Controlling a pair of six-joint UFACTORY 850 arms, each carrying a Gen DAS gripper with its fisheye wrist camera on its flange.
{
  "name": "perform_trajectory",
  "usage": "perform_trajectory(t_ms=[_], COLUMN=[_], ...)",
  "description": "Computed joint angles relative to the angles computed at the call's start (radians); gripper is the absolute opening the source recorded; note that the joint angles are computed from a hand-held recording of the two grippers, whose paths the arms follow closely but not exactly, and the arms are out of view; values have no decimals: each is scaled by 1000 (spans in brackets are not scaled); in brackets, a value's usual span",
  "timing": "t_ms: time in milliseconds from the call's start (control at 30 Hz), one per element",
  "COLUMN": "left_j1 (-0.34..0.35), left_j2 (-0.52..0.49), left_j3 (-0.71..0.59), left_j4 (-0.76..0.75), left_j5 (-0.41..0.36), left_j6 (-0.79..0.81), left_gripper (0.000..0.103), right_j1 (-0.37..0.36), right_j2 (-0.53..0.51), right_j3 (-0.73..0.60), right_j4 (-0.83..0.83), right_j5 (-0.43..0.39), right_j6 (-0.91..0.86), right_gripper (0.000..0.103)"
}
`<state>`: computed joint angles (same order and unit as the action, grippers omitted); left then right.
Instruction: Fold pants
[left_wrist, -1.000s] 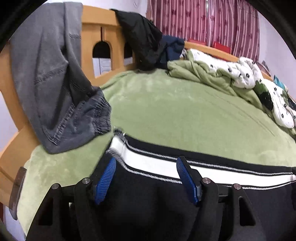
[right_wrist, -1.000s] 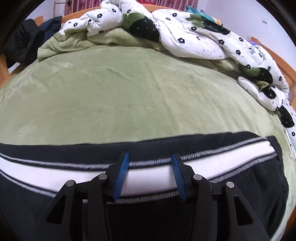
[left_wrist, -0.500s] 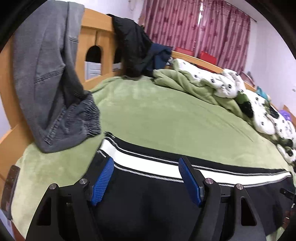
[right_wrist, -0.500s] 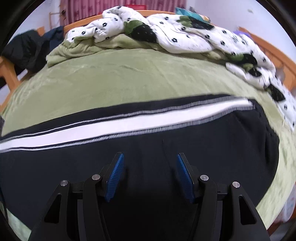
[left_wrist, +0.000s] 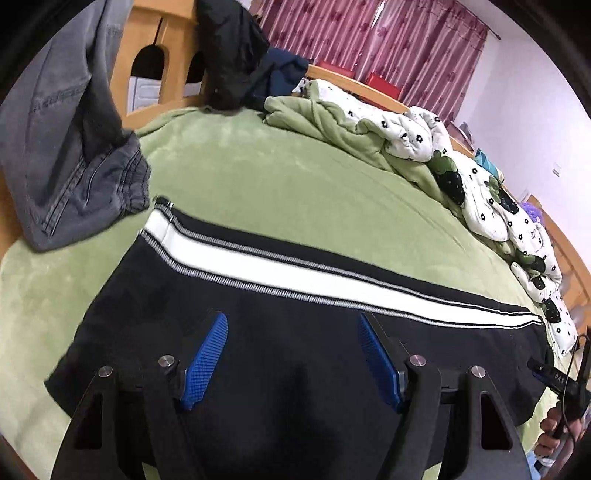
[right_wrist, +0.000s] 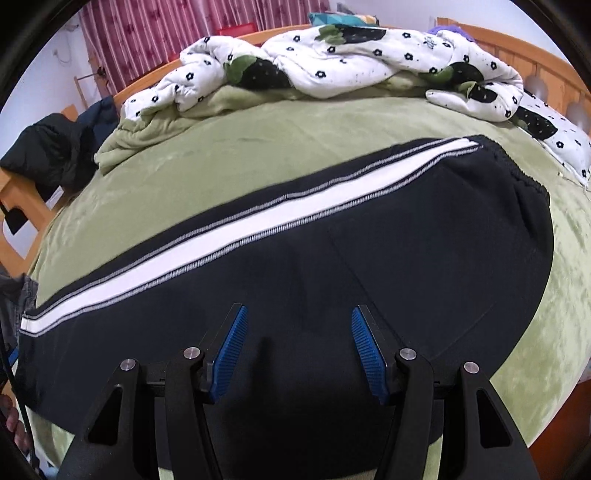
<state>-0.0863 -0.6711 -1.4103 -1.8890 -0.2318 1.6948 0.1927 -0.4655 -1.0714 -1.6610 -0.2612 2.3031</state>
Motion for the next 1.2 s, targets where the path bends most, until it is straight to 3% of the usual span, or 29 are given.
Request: perform_trajectory(t_ms=[133, 200, 367, 567, 700, 800, 833, 967, 1000, 1100, 1200], left_j1=[-4, -1, 9, 38, 36, 61, 65, 76, 86, 138, 177], left_j2=[25, 48, 128, 168, 118, 42, 35, 25, 20, 5, 6], left_j3=[61, 105, 265, 413, 351, 279, 275, 252, 241, 217, 212], left_j4=[-206, -269, -254, -82, -52, 17, -8, -58, -70, -72, -179], left_j5=[25, -5, -157, -453, -365, -407, -410, -383, -364, -357, -285], left_j6=[232, 308, 304, 192, 39, -99, -80, -43, -59, -121, -64], left_gripper=[69, 69, 69, 69, 69, 66, 59, 47, 37, 37, 36], right_j1=[14, 19, 50, 101, 140, 170, 173, 157, 152, 138, 119], right_j2=[-7, -11, -10, 18, 50, 80, 91, 123, 127, 127, 122], right_j3=[12, 16, 33, 78, 115, 145, 157, 198, 206, 216, 221], right_j4=[0, 5, -55, -204, -241, -218, -224, -325, -340, -365, -438], right_j5=[-4, 2, -33, -99, -130, -189, -190, -160, -156, -145, -117], right_j6=[-19, -33, 15, 221, 246, 195, 205, 356, 384, 431, 531], right_gripper=[58, 58, 58, 58, 58, 58, 58, 58, 58, 58, 58])
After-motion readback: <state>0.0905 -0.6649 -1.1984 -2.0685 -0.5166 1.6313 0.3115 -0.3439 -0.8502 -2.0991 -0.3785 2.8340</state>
